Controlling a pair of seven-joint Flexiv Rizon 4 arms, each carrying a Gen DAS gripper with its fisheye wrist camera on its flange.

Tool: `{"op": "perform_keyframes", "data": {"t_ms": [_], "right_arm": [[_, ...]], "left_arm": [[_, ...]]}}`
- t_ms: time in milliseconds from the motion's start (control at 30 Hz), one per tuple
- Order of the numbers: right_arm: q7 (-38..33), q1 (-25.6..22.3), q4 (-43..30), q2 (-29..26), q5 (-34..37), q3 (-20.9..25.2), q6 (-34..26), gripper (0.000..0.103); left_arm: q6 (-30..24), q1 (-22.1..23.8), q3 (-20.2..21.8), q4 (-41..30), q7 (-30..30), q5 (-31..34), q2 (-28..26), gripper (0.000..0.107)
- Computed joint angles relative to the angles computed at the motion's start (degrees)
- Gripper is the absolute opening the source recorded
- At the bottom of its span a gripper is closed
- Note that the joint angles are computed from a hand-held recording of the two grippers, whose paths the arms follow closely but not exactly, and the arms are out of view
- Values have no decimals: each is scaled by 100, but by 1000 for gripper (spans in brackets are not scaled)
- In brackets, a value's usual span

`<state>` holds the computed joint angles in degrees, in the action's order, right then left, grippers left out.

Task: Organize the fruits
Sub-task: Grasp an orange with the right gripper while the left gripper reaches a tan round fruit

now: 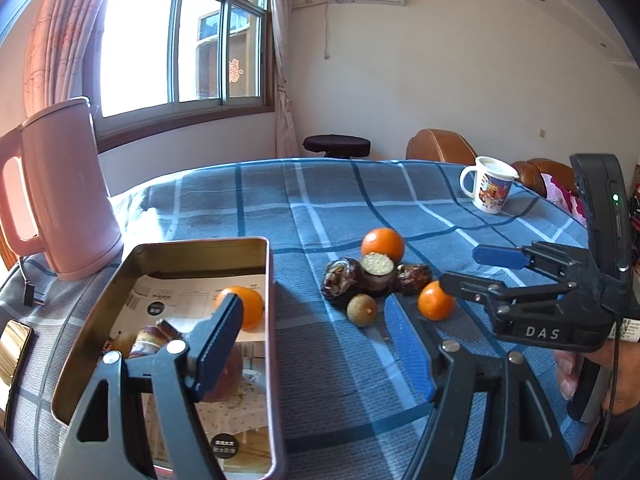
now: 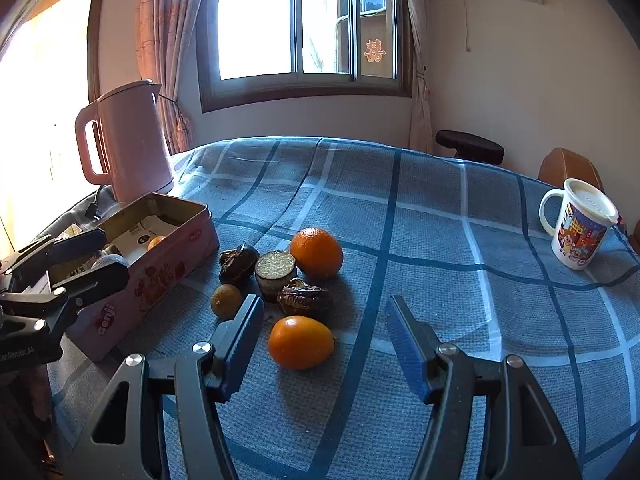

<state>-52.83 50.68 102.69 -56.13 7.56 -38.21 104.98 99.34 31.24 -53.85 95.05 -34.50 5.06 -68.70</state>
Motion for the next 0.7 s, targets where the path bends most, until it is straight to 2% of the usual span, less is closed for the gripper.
{"op": "perform_keyframes", "data": {"t_ms": [233, 267, 333, 400, 500, 633, 667, 700], "right_arm": [[-102, -861, -295, 317, -720, 1015, -511, 64], [-57, -912, -320, 327, -791, 1065, -580, 62], [-8, -1030, -358, 352, -969, 1184, -683, 48], [80, -1098, -409, 362, -1141, 1246, -867, 46], [190, -1039, -305, 359, -1251, 1150, -663, 46], [553, -231, -6, 131, -780, 170, -411, 46], [633, -91, 39, 73, -656, 0, -406, 46], [703, 7, 74, 33, -558, -129, -409, 46]], "left_arm": [[-108, -146, 94, -85, -34, -95, 61, 76], [-149, -144, 86, -91, -25, -123, 61, 76], [-156, -132, 66, -80, 20, -145, 53, 76], [-207, -144, 71, -73, 62, -174, 69, 76], [-353, -154, 69, -44, 192, -234, 107, 76], [-543, -290, 209, -30, 316, -433, 252, 75], [-573, -372, 293, -56, 325, -512, 303, 73], [-625, -439, 357, -86, 350, -582, 343, 65]]}}
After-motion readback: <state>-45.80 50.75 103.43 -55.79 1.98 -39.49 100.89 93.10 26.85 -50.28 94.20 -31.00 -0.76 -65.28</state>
